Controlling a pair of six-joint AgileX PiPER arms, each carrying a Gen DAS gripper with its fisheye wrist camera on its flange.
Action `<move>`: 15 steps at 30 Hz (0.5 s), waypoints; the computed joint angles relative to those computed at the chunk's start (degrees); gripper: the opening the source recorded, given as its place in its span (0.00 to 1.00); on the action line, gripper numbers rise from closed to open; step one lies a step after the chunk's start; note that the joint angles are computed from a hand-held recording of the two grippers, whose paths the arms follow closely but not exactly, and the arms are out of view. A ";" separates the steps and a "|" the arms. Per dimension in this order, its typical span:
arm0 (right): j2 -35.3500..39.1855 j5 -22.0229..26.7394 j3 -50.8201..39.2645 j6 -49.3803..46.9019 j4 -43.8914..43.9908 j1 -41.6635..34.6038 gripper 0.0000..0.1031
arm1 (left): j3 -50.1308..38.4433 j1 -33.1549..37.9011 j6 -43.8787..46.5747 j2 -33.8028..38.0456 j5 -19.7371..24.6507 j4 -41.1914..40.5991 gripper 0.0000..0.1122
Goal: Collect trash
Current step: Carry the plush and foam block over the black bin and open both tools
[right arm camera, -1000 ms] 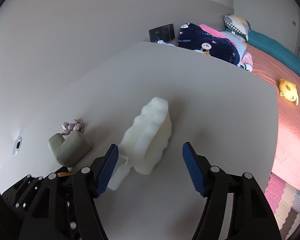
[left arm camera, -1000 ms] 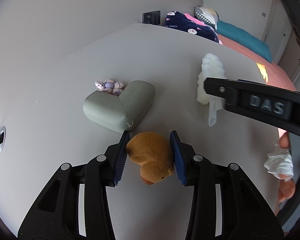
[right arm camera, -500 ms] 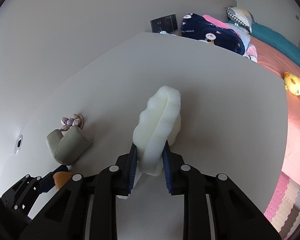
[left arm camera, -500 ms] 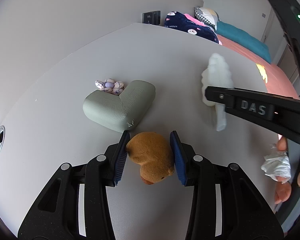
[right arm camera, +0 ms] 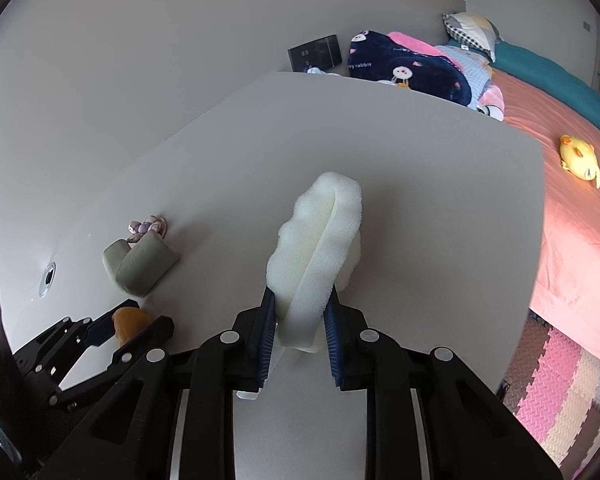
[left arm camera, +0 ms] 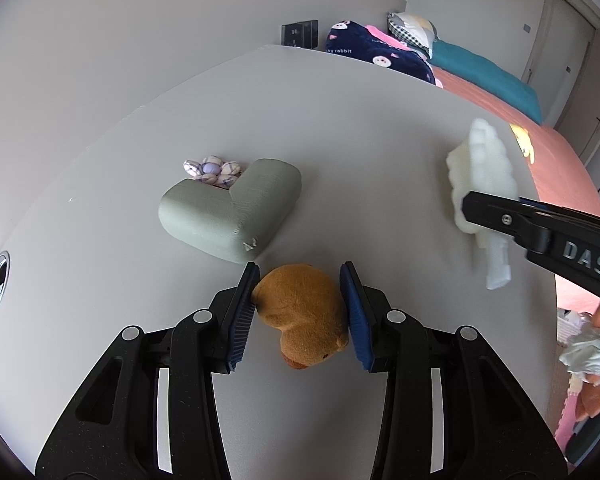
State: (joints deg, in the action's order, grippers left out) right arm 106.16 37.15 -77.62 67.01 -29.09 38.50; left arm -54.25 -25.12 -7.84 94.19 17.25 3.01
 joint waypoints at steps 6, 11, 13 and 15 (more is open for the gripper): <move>-3.91 -0.70 4.85 3.72 -2.52 0.76 0.24 | 0.33 -1.97 -1.36 -1.19 0.09 1.72 0.37; -8.26 -1.21 9.68 7.87 -5.37 1.49 0.24 | 0.05 -4.00 -3.15 -1.48 0.88 3.18 0.37; -10.17 -1.23 11.74 9.62 -6.61 1.96 0.24 | -0.05 -5.33 -5.77 -1.85 1.18 5.83 0.37; -12.01 -1.11 13.68 11.11 -7.71 2.39 0.24 | -0.02 -5.95 -6.15 -2.55 1.44 6.19 0.37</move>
